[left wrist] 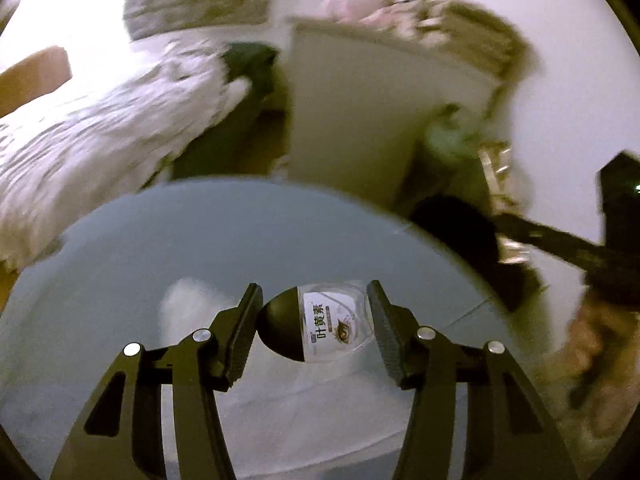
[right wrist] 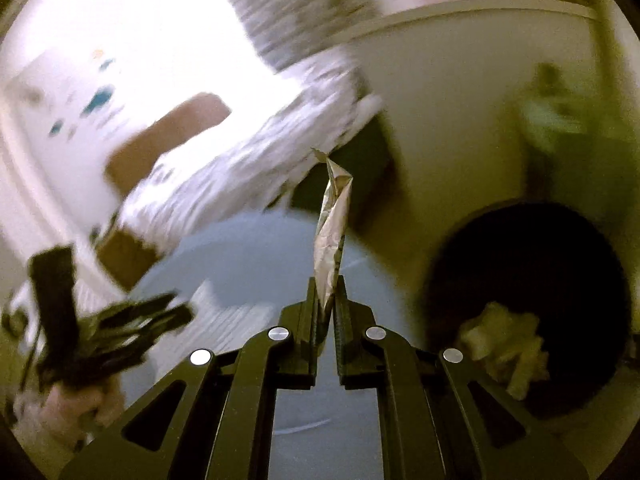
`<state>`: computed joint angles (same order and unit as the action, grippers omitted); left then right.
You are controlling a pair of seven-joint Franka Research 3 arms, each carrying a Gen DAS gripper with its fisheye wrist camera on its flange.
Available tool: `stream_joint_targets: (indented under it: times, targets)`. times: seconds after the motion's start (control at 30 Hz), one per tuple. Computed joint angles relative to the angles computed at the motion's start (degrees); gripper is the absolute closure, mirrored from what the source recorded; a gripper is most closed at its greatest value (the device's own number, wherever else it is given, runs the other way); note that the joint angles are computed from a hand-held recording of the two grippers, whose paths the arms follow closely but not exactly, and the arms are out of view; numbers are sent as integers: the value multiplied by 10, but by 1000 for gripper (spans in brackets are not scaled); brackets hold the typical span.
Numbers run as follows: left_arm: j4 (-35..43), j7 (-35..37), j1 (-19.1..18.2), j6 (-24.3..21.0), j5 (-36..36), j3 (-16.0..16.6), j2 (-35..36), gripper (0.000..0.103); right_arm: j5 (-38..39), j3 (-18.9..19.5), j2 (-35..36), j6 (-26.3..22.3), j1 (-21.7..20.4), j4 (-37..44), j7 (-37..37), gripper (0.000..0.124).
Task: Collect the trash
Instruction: 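Carry the bottle and foil wrapper over the bin and release both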
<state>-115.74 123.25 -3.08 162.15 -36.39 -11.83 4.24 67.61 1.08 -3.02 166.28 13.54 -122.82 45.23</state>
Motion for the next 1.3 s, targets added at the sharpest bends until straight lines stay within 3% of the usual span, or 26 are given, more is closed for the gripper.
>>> stream_joint_targets:
  times: [0.07,0.2,0.53,0.8,1.3]
  targets:
    - [43,24,-8,-20,-35,-18,20,50,38,-15,-2,26,-13,0,-14,116]
    - [135,25,-28,-38,-26,-52,83,50,79,-36,12,49,-46,6,-20,116]
    - [332,-113,-77,-92,155,-80,251,50,123,-30,70,33,-105,34,-44,116]
    - [355,-136,-62,-105,202,-109,280,50,116,-19,77,38,-118,35,-47,116]
    - [392,-154,-70,-122,228,-117,308,48,90,-17,76,35,-121,27,-16,115]
